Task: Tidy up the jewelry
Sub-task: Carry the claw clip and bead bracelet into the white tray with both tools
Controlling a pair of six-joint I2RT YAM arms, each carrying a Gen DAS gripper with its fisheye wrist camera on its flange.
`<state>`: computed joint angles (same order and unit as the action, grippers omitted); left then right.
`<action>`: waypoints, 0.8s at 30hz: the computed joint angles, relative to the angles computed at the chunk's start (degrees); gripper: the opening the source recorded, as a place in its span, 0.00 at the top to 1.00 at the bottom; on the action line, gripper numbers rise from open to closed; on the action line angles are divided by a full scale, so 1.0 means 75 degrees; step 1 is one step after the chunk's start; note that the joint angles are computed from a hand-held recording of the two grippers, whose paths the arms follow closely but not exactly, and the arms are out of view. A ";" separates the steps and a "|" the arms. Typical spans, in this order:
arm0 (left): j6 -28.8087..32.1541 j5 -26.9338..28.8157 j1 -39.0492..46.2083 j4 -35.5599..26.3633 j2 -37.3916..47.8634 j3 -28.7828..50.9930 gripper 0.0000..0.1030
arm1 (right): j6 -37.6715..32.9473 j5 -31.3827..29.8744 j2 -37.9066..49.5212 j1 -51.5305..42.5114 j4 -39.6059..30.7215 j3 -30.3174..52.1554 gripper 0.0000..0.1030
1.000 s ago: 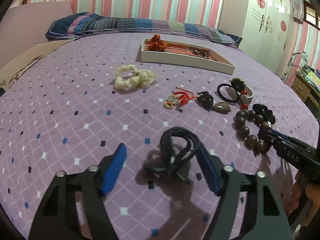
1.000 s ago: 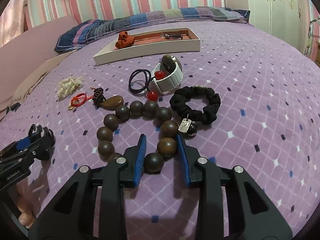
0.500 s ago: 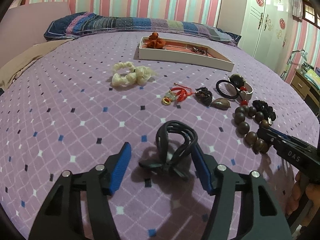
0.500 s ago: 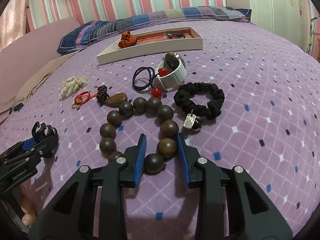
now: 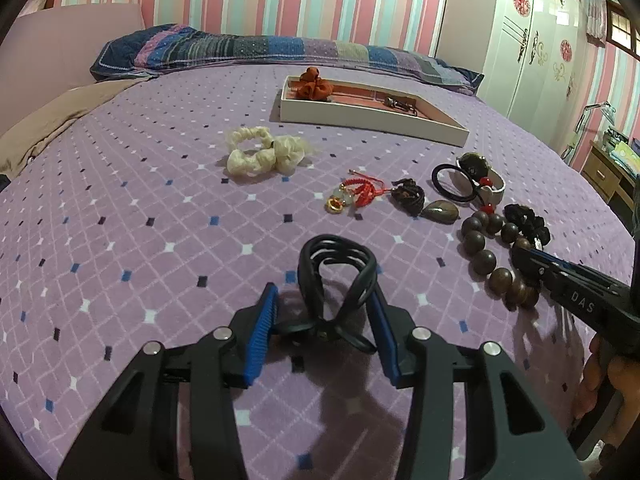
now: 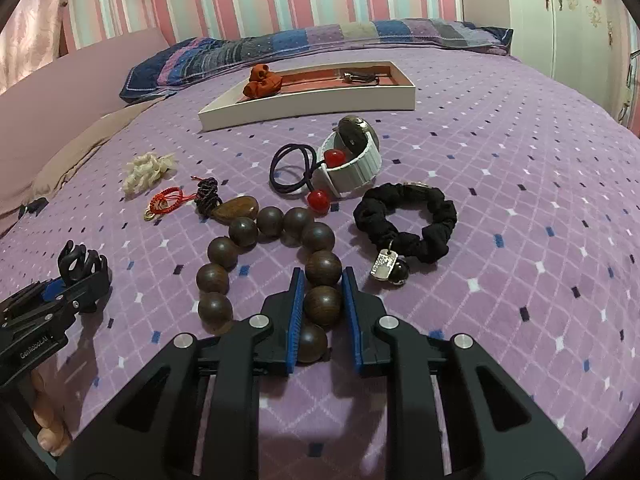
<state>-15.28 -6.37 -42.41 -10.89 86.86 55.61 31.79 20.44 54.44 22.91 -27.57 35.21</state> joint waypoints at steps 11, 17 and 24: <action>-0.0081 -0.0336 -0.0148 -0.0386 -0.0035 0.0449 0.56 | -0.0547 -0.0124 -0.0215 -0.0260 0.0112 0.0149 0.81; -0.0065 -0.0546 -0.0197 -0.0701 0.0133 0.1058 0.56 | -0.0942 0.0230 -0.0211 -0.0150 0.0011 0.0548 0.81; 0.0109 -0.0684 -0.0220 -0.1000 0.0446 0.1902 0.56 | -0.1406 0.0675 -0.0001 0.0014 0.0051 0.1119 0.81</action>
